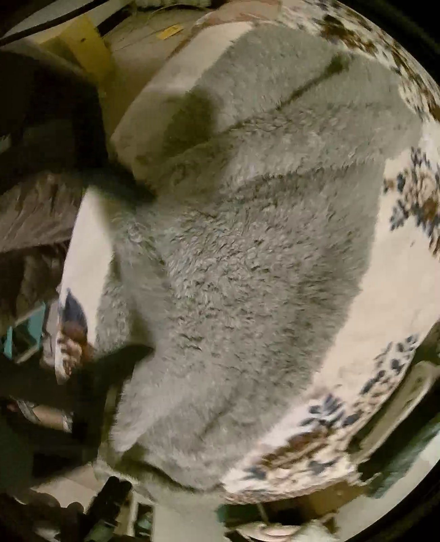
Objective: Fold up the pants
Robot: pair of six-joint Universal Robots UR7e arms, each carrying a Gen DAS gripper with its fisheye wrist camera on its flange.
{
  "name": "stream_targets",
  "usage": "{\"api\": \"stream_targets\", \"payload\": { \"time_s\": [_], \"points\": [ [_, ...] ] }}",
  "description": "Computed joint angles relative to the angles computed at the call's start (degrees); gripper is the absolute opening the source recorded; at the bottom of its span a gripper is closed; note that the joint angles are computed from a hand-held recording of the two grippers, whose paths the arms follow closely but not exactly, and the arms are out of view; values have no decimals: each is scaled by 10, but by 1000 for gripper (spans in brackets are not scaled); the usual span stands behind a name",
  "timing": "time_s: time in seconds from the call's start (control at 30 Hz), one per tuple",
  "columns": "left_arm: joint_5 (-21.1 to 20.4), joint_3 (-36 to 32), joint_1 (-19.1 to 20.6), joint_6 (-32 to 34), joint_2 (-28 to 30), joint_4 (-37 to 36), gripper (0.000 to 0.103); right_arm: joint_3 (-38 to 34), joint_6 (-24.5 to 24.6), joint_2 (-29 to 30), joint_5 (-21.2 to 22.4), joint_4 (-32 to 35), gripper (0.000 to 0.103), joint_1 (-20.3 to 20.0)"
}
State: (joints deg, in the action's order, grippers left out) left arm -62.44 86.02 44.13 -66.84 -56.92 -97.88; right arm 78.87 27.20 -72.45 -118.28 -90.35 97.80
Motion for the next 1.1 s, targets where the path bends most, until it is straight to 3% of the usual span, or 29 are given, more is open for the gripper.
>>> {"api": "stream_targets", "payload": {
  "time_s": [0.1, 0.2, 0.27, 0.33, 0.37, 0.43, 0.53, 0.57, 0.67, 0.73, 0.8, 0.83, 0.93, 1.1],
  "points": [
    [37, -21, -1, -23, 10, 20, 95, -32, 71, 6, -72, -24, 93, -6],
    [57, -14, -10, -37, 19, 28, 95, -72, 60, 43, -105, -71, 93, -24],
    [64, -25, -12, -38, 35, 30, 95, -115, 36, 80, -117, -48, 90, -38],
    [75, -36, -14, -31, 49, 35, 95, -128, 29, 104, -188, -17, 46, -32],
    [77, -40, -18, -29, 55, 35, 95, -120, 43, 96, -205, -18, 10, -30],
    [81, -47, -21, -18, 62, 29, 95, -85, 70, 55, -203, -65, 10, -25],
    [84, -41, -26, -7, 63, 12, 95, -13, 185, -44, -224, -51, 10, -23],
    [82, -39, -27, -10, 62, 13, 95, 9, 205, -73, -204, -46, 11, -34],
    [67, -29, -24, -17, 60, -2, 95, 100, 230, -164, -53, -75, 24, -106],
    [57, -25, -22, -21, 59, -8, 95, 149, 243, -205, -5, -110, 29, -130],
    [58, -24, -24, -19, 56, 0, 95, 175, 254, -228, -10, -148, 66, -122],
    [58, -21, -26, -18, 52, 1, 95, 190, 254, -238, -12, -182, 72, -113],
    [63, -8, -28, -18, 33, 6, 95, 194, 277, -239, -39, -204, 73, -72],
    [77, 1, -15, -49, -14, 42, 95, 155, 266, -158, -54, -145, 73, -8]
  ]
}}
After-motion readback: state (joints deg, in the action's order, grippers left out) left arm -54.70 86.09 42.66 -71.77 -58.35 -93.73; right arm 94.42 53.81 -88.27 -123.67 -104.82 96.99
